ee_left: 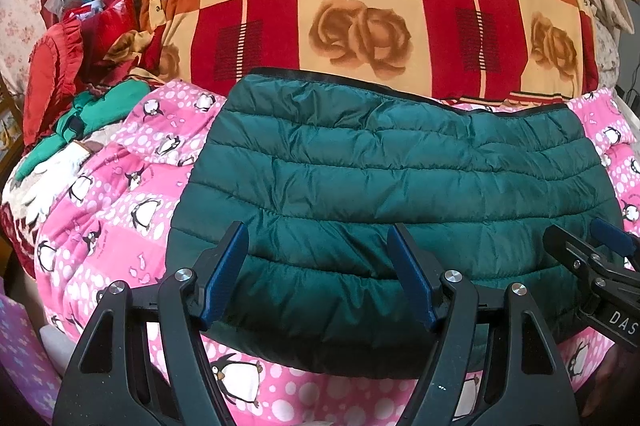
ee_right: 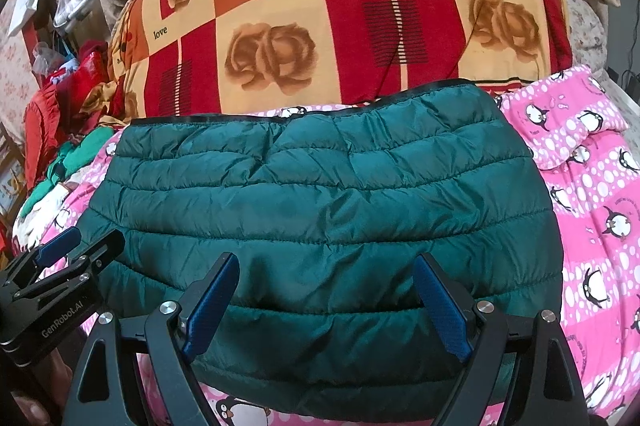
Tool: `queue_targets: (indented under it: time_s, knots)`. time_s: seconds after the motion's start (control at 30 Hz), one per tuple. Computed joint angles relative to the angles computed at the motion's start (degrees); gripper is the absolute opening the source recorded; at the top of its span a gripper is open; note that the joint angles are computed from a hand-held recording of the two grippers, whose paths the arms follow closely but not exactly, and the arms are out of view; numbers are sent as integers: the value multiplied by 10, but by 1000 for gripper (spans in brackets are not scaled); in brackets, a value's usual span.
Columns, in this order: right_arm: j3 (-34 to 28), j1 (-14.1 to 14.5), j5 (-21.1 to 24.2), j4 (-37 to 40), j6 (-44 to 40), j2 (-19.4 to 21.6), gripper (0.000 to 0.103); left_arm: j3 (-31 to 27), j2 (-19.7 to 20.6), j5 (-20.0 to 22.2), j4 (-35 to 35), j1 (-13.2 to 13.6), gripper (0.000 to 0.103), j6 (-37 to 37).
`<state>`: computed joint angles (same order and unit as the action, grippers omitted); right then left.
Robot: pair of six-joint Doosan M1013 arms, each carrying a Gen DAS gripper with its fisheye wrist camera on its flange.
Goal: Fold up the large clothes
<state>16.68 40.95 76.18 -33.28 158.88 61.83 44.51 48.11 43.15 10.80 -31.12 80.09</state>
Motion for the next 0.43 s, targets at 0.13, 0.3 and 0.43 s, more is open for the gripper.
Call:
queue_targets:
  time_s: [0.13,0.3,0.43]
  knots:
    - [-14,0,8,3,-5,7,87,-3,3,3,-5,1,72,3]
    - [-29,-1,17,6,-12,15,87,-12,9,10,-15,1,72,10]
    - [-19,-3,12,11,-9,11,87,-16,11,9,-20,3,72,17]
